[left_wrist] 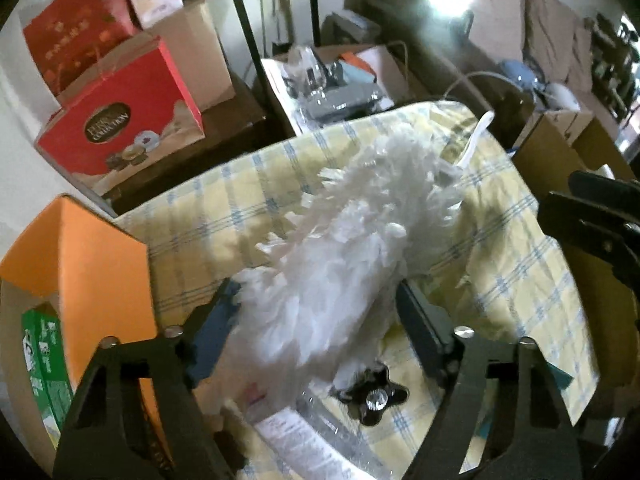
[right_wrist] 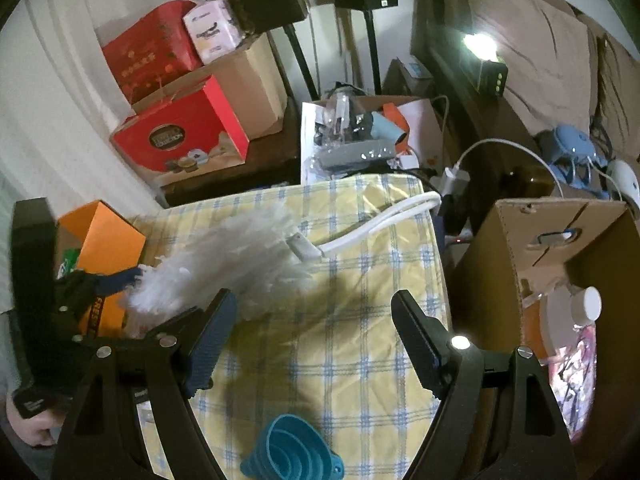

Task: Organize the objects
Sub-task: 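Move the left tool to the white feather duster on the table, then close the left tool on the white feather duster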

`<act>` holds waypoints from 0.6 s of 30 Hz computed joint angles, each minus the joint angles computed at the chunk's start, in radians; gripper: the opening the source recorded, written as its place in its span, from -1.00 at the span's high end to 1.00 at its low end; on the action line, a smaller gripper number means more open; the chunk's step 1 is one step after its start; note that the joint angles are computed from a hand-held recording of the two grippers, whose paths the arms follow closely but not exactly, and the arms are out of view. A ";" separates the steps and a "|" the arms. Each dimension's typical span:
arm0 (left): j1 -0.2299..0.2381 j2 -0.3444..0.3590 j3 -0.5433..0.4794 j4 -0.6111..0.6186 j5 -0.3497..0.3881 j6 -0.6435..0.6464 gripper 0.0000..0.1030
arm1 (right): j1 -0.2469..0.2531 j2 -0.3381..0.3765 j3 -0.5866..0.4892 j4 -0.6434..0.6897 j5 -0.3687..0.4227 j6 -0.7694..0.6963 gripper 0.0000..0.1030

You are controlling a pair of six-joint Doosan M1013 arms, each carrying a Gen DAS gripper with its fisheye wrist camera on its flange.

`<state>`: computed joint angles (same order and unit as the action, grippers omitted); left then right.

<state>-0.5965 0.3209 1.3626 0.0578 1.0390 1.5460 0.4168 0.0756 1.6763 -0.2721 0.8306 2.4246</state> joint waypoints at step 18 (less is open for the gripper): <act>-0.009 -0.014 0.031 -0.068 -0.043 0.091 0.49 | -0.061 -0.014 0.056 0.296 -0.142 -0.092 -0.58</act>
<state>-0.6059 0.3070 1.3934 -0.0101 0.9961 1.6368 0.3563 0.0618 1.7327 0.0242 0.6884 2.3324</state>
